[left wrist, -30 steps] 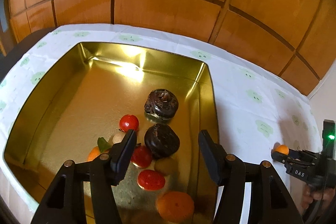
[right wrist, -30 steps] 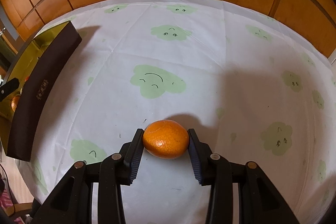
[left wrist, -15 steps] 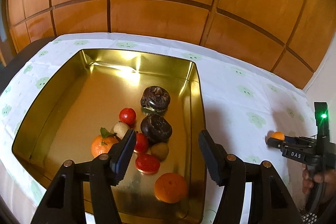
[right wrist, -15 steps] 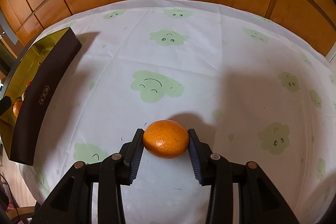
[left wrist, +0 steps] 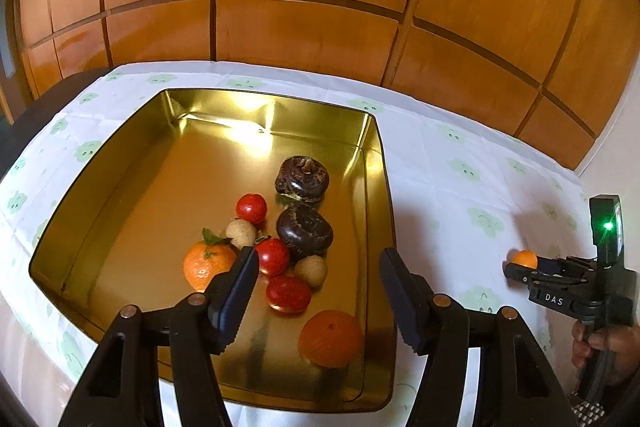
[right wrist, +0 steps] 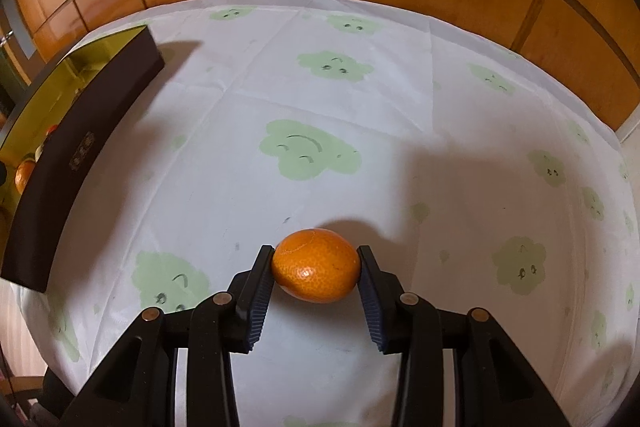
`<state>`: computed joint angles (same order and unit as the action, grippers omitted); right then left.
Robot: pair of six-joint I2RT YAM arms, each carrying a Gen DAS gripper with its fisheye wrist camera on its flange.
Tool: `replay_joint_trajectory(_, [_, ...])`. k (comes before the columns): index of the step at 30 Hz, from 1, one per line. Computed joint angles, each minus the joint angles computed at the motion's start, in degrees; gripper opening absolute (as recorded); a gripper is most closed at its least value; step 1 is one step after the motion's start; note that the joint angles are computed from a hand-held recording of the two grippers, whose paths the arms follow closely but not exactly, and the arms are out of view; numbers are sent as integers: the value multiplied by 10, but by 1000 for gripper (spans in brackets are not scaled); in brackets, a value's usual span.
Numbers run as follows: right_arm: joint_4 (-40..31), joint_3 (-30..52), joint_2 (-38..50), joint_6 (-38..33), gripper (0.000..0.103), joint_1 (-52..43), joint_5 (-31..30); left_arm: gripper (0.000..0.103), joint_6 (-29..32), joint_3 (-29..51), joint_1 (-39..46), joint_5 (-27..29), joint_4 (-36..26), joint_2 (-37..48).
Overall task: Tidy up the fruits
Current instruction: 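Carry the tangerine into the gold tray and open the right tool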
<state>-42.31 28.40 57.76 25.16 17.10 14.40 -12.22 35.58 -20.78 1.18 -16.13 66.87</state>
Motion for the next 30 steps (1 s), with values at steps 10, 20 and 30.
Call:
replay_joint_trajectory(10, [-26,35,-40,49,41,104,15,63,32,-30,72,21,-19,-61])
replay_joint_trajectory(20, [43,150,106,88,41,254,1,66,55,-20,159,45,-20,-61])
replay_joint_trajectory(30, [124,302,322,27,41,323,-75,66,90,-4,240,58,-19,-63])
